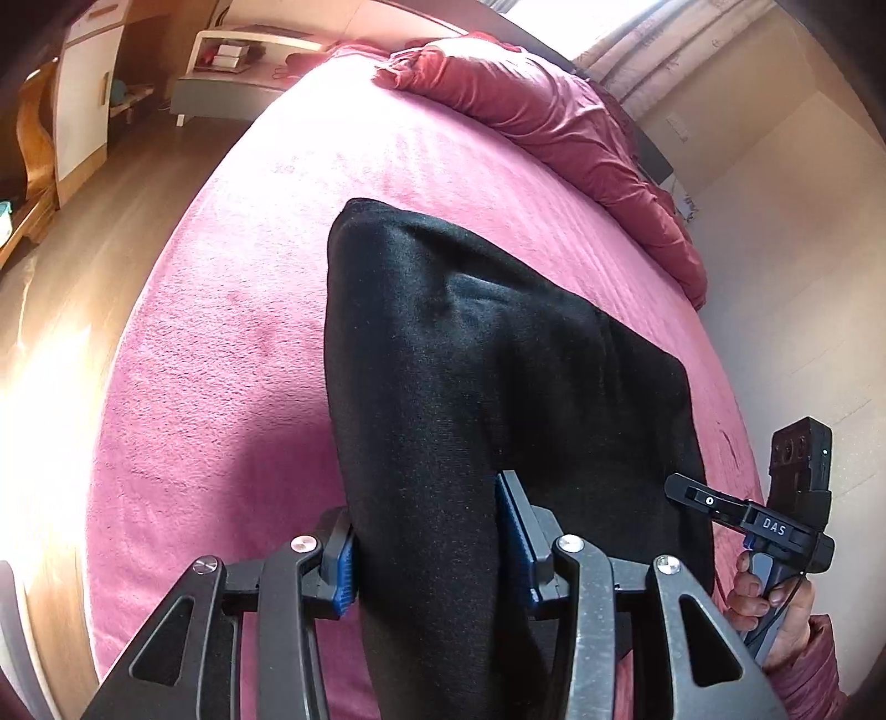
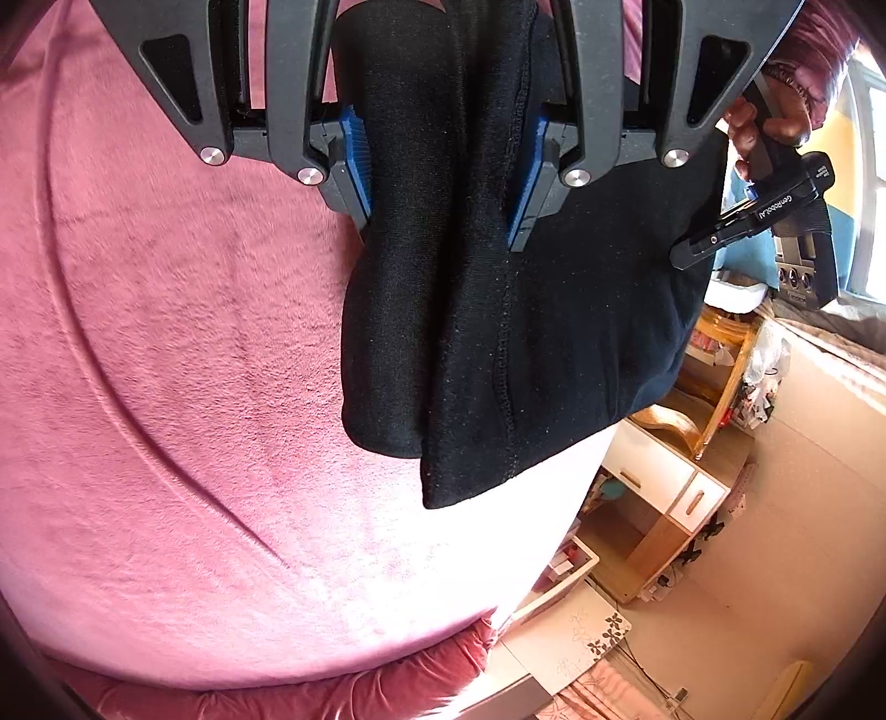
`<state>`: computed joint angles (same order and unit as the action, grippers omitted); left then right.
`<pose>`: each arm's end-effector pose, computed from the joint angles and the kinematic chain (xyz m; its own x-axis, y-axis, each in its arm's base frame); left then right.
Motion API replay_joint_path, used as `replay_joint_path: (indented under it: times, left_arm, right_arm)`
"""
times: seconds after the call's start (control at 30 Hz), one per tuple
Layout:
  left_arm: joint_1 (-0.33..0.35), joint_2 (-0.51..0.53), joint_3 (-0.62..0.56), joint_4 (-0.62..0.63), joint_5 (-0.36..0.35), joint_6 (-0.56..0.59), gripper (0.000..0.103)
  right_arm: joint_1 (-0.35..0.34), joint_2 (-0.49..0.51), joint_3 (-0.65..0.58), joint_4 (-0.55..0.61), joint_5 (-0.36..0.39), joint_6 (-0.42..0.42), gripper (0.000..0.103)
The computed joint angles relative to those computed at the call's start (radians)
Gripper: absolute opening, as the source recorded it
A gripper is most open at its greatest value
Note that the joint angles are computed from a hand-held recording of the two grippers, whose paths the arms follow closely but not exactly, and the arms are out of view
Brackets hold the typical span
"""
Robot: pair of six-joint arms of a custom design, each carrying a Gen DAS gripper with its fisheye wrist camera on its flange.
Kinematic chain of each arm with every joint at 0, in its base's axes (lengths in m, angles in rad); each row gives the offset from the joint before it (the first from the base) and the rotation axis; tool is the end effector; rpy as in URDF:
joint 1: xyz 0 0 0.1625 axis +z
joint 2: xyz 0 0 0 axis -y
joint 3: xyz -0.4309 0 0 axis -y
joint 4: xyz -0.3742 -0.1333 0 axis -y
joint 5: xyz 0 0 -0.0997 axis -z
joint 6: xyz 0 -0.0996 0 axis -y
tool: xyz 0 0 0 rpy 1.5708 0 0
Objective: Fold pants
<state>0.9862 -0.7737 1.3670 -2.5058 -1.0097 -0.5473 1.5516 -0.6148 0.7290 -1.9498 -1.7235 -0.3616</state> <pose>-0.2534 -0.7205 0.2083 -0.9575 -0.1369 -0.2537 0.0254 0.8367 -0.5470 0.1019 -0.8479 0.2995 -0.9301 -0.2864 0.2299 -0.3320 0.9234 -0.1929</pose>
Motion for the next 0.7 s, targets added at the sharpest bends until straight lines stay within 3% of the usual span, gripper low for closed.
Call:
replay_joint_path:
  times: [0.1,0.2,0.3,0.57,0.7]
  left_arm:
    - [0.026,0.028,-0.019,0.059,0.010,-0.022,0.053]
    - [0.016,0.023,0.034,-0.022,0.052,0.018,0.058]
    - [0.015,-0.008,0.074,-0.034,0.048,-0.010,0.060]
    - [-0.048,-0.003,0.054,0.073,0.212,-0.088,0.064]
    - [-0.091,-0.006,0.073,0.061,0.304,-0.097,0.062]
  right_arm:
    - [-0.020,0.016,0.011,0.002,-0.015,0.012,0.048]
    - [-0.037,-0.007,0.054,-0.022,0.033,0.011,0.049]
    - [-0.031,-0.018,0.062,-0.019,0.006,-0.006,0.050]
    - [0.006,-0.034,0.092,-0.073,-0.099,-0.016,0.060]
    - [0.019,-0.080,0.172,-0.153,-0.141,-0.023,0.060]
